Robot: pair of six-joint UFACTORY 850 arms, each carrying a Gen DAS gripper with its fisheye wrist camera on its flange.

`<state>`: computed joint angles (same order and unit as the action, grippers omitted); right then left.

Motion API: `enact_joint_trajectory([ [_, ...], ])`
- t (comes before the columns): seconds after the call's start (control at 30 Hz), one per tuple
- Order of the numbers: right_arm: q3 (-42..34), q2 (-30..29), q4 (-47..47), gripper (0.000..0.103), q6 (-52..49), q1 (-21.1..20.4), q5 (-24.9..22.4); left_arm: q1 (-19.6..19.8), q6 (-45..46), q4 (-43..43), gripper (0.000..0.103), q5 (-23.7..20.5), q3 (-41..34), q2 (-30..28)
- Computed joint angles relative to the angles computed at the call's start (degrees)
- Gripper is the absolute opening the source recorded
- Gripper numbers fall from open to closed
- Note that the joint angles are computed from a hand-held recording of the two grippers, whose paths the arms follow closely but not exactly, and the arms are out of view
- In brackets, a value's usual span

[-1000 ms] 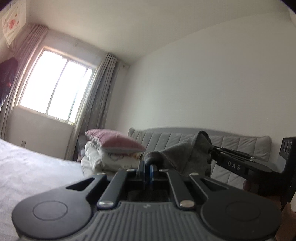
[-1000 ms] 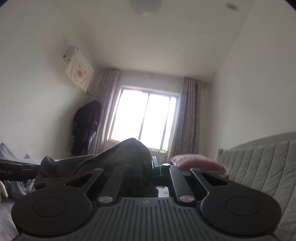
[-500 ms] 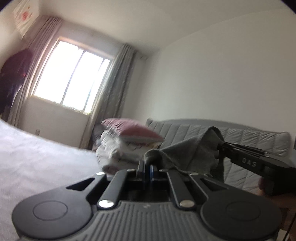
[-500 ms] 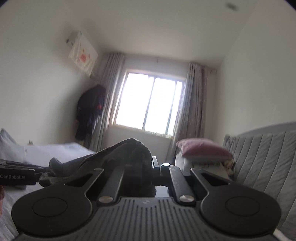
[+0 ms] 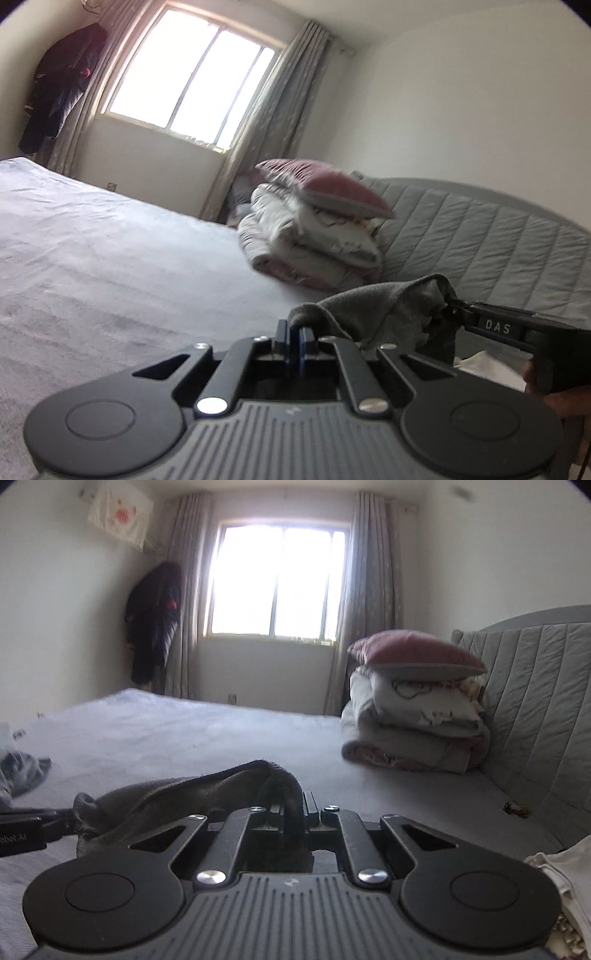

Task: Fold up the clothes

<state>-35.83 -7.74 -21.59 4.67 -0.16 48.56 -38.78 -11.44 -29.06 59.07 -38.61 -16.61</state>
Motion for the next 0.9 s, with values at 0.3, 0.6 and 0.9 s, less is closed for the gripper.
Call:
enact_joint_trajectory([
  [0.3, -7.74, -9.85, 7.14, 0.009, -3.52, 4.98, -5.18, 3.07, -1.4, 0.0, 0.005, -5.85, -2.34, -3.55],
  [0.6, -13.93, -15.48, 13.11, 0.009, -7.13, 8.75, -10.56, 5.74, -3.14, -1.04, 0.006, -11.25, -3.28, -4.22],
  [0.9, -20.91, -19.78, 10.73, 0.01, -1.76, 8.66, -20.06, 6.64, -2.76, -1.9, 0.039, -16.71, -3.99, -3.98],
])
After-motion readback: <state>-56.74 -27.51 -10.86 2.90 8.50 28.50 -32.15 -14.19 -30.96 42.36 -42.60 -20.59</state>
